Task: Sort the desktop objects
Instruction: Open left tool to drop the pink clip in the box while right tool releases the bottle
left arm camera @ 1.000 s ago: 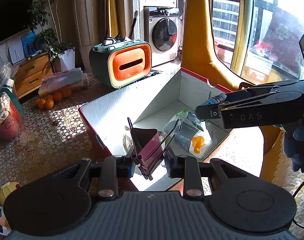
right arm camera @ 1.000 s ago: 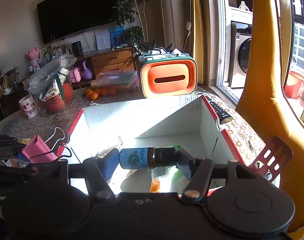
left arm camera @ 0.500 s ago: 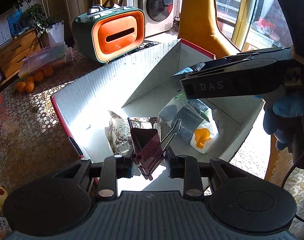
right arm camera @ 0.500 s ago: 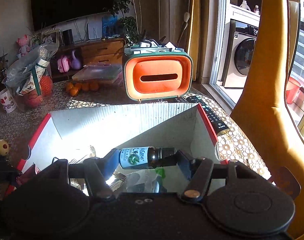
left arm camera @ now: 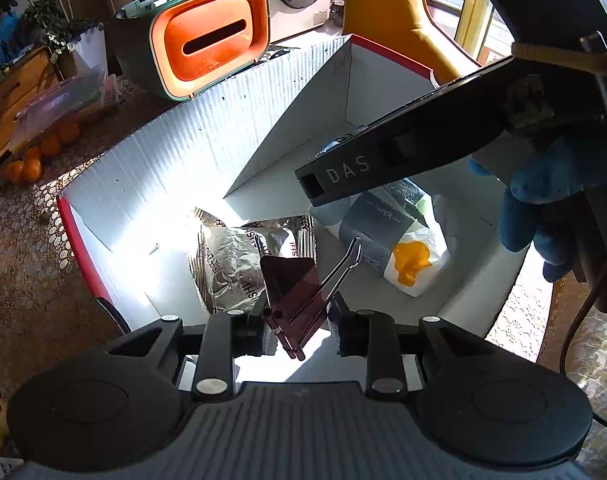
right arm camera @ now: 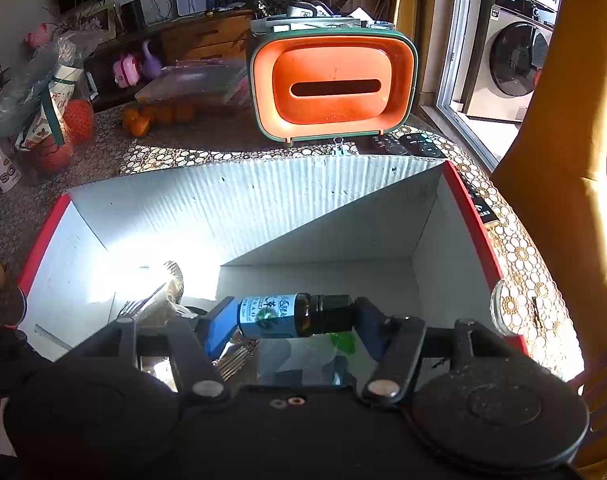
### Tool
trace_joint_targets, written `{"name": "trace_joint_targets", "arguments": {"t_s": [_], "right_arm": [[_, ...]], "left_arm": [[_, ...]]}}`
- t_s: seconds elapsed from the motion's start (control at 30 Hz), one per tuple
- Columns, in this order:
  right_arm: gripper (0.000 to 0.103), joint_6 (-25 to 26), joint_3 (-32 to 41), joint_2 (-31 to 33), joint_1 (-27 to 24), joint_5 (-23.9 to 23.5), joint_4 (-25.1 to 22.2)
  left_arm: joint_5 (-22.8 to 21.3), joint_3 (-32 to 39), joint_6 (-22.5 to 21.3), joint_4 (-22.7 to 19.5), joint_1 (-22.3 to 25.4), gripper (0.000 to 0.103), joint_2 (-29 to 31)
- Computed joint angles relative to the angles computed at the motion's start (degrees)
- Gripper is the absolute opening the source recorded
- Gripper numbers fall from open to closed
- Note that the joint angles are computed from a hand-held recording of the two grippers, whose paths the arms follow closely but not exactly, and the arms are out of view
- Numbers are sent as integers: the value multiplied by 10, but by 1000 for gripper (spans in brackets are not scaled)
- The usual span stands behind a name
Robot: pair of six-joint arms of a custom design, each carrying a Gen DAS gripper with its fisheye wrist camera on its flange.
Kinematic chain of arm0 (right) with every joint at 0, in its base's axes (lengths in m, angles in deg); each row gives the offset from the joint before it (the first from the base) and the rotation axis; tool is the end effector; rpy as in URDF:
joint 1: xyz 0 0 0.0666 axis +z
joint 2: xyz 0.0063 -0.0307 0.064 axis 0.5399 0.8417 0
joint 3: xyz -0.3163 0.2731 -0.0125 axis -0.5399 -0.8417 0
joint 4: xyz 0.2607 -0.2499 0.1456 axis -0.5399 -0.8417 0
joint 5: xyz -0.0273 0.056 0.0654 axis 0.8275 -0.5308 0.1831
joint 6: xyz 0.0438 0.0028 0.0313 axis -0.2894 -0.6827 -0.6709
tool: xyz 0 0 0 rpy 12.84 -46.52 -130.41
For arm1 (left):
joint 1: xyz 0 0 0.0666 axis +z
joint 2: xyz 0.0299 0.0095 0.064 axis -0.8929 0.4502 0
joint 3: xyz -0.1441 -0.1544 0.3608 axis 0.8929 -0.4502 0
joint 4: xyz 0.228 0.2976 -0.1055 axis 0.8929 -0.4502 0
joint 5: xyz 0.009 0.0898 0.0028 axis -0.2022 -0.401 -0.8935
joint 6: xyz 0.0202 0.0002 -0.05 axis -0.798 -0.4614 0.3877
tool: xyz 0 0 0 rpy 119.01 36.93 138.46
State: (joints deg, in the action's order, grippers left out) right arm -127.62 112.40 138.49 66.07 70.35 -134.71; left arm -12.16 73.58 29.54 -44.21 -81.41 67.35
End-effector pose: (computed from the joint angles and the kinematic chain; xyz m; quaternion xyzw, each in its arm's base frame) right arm 0.6413 0.4052 0.2963 0.1066 0.9418 -0.0068 0.3187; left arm 0.6620 -0.2294 0.2942 0.4548 0.8500 -0.1227 0.2357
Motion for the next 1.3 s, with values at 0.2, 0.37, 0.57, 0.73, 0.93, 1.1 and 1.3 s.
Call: {"name": "trace_joint_targets", "arguments": {"t_s": [0.2, 0.37, 0.57, 0.73, 0.93, 1.1, 1.3], "right_arm": [[63, 2, 8, 3, 1, -10, -15], [65, 0, 8, 2, 0, -6, -17], [71, -5, -3, -5, 3, 3, -9], [77, -10, -23, -22, 7, 16, 13], [82, -15, -54, -48, 14, 28, 43], [84, -17, -72, -65, 24, 33, 61], [87, -23, -87, -82, 38, 44, 76]], "left_arm": [[-7, 8, -1, -9, -2, 28, 7], [-8, -2, 1, 3, -2, 28, 0], [-9, -23, 11, 30, -2, 31, -15], [1, -56, 22, 72, 2, 49, -40], [29, -79, 33, 92, 9, 63, -65], [48, -101, 36, 100, 16, 63, -86], [65, -130, 33, 115, 30, 63, -113]]}}
